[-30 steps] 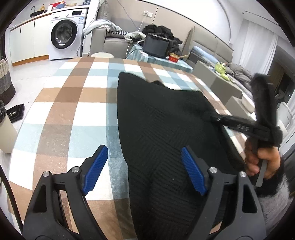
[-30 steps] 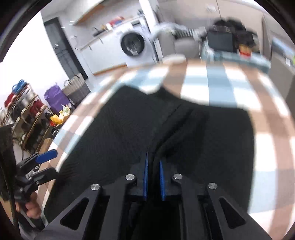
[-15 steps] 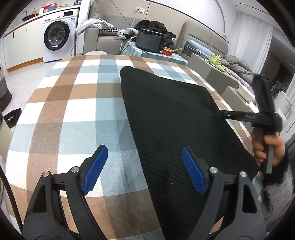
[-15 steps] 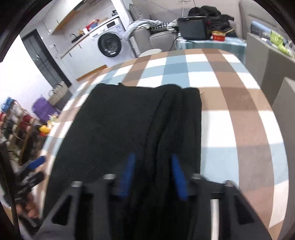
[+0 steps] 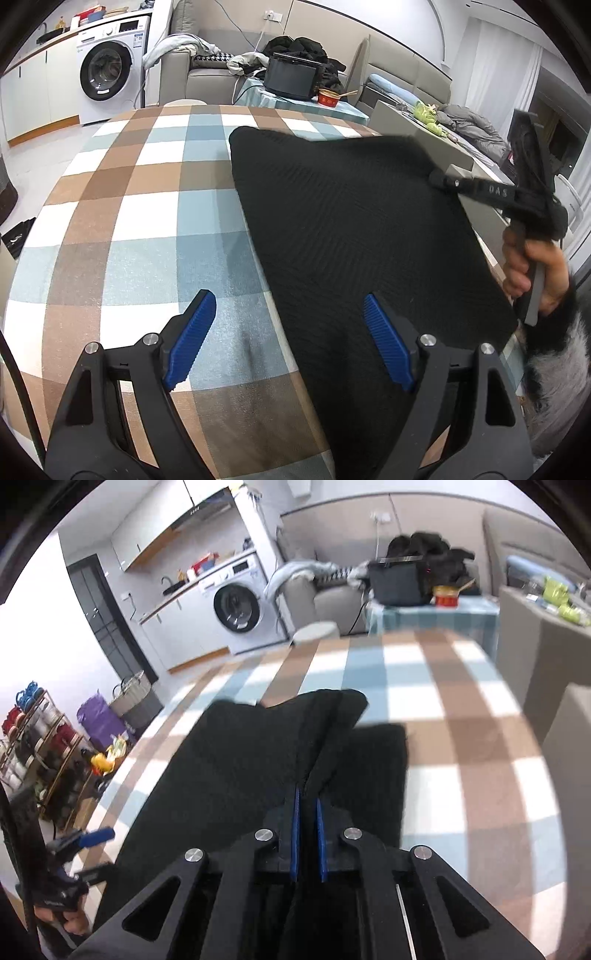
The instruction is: Fold small clothes
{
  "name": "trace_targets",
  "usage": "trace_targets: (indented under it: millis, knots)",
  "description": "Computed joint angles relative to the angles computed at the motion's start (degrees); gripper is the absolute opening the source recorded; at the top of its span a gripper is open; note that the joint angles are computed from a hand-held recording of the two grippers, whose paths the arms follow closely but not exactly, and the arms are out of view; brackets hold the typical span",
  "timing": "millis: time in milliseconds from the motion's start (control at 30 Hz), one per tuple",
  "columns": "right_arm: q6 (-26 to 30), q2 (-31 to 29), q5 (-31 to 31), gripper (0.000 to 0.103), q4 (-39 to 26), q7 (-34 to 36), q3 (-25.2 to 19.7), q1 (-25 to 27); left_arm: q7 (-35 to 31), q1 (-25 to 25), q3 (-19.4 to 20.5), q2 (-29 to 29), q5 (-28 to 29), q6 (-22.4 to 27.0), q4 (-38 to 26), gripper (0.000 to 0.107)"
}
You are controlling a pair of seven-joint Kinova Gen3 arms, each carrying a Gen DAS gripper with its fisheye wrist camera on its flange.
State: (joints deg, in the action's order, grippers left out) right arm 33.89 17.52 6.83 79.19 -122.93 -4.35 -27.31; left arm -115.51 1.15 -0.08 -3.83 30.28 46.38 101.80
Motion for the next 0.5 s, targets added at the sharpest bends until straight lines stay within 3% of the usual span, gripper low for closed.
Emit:
trace_targets:
  millis: [67,133,200,300,367,500]
  knots:
    - [3.3,1.3,0.8,0.011,-2.1,-0.5,4.1,-3.1,0.7,0.1,0.3,0.4,-0.8,0.2,-0.2,0.08]
    - [7.5,4.0,-2.2,0.015,-4.6,0.9,5.2,-2.6,1.3,0.2,0.6,0.6,-1.7,0.1,-0.1,0.08]
    - [8.3,4.1,-6.8,0.02,-3.7,2.2,2.7,1.5,2.0,0.4,0.8,0.5,-2.7,0.0,0.1,0.08]
    - [4.1,-0.3,-13.8,0.023,3.5,5.2,-4.7,9.5,0.8,0.5,0.6,0.6,-1.6,0.7,0.1,0.08]
    - [1.1,-3.2,-18.5,0.032,8.8,8.9,-9.5,13.9,0.4,0.8,0.9,0.8,-1.8,1.2,0.0,0.08]
    - [-1.0,-9.4,-26.3,0.034,17.3,14.0,-9.4,12.8,0.0,1.7,1.6,0.2,-2.8,1.9,0.7,0.08]
